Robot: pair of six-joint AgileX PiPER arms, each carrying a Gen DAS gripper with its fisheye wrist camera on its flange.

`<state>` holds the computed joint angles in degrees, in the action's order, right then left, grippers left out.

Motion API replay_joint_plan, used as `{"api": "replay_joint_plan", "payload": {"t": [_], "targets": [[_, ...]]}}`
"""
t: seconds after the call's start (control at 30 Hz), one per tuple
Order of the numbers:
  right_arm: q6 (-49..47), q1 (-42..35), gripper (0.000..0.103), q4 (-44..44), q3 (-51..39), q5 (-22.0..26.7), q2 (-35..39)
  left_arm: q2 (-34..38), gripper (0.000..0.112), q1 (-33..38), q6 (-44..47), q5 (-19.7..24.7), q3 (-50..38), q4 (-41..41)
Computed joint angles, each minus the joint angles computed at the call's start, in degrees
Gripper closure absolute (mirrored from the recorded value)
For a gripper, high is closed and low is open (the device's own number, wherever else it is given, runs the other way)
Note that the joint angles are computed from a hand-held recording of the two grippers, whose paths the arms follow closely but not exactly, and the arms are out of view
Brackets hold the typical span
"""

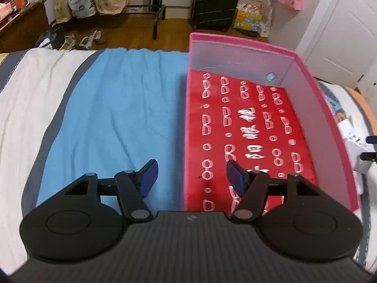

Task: Organize rigid objects
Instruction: 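Grasp the pink box wall with the left gripper while the right gripper reaches toward the white items, then grasp the white TCL remote with the right gripper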

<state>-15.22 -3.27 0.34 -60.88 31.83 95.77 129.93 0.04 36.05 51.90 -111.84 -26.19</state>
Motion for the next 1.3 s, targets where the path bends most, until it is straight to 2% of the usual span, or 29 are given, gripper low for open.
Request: {"api": "replay_joint_plan", "payload": {"t": [0.07,0.1,0.2,0.27,0.37,0.5,0.73,0.77,0.8,0.83,0.9,0.93,1.1,1.3], "targets": [[0.79,0.06,0.057,0.51,-1.67,2.49,0.97,0.56,0.063,-0.68,-4.27,-1.42,-0.42,4.22],[0.70,-0.32,0.065,1.63,-2.60,4.14,1.23,1.40,0.072,-0.58,-5.78,-0.54,-1.64,4.91],[4.94,0.94,0.072,-0.14,-2.89,5.14,0.28,4.34,0.094,0.79,-6.03,3.98,-5.98,1.75],[5.40,1.16,0.075,0.90,-2.52,5.20,-0.45,4.62,0.106,1.03,-4.26,4.40,-6.09,-0.79],[5.49,0.93,0.082,2.70,-2.02,5.61,-1.44,2.15,0.108,-0.22,-3.13,-0.18,-1.28,0.11],[1.89,2.84,0.088,3.91,-0.46,5.99,-2.24,-0.54,0.108,-2.89,-6.94,-6.78,3.60,5.05],[9.03,8.26,0.087,-3.65,-2.82,5.00,1.56,-0.41,0.109,-1.41,-4.57,-6.70,4.02,1.11],[10.84,9.18,0.087,-5.75,-3.33,4.77,2.23,-0.35,0.109,-1.27,-4.06,-6.61,3.99,0.72],[12.59,9.66,0.080,-7.99,-3.85,4.19,3.33,-0.24,0.109,-1.02,-3.16,-6.46,3.98,0.07],[15.24,10.36,0.066,-10.94,-3.95,3.81,3.95,-0.03,0.109,-0.67,-2.18,-6.15,3.89,-0.86],[20.94,11.81,0.054,-16.58,-4.18,3.58,5.16,0.72,0.109,0.00,-1.49,-5.19,3.10,-2.37],[21.66,11.89,0.051,-17.05,-4.40,3.71,5.69,0.80,0.109,0.12,-1.04,-5.09,3.02,-2.76],[23.38,9.78,0.048,-12.83,-5.81,5.01,7.15,0.33,0.109,-0.20,-0.33,-6.24,4.05,-2.91],[17.52,3.89,0.040,0.70,-11.90,8.42,11.04,0.31,0.109,0.28,0.30,-6.37,4.54,-4.07]]}}
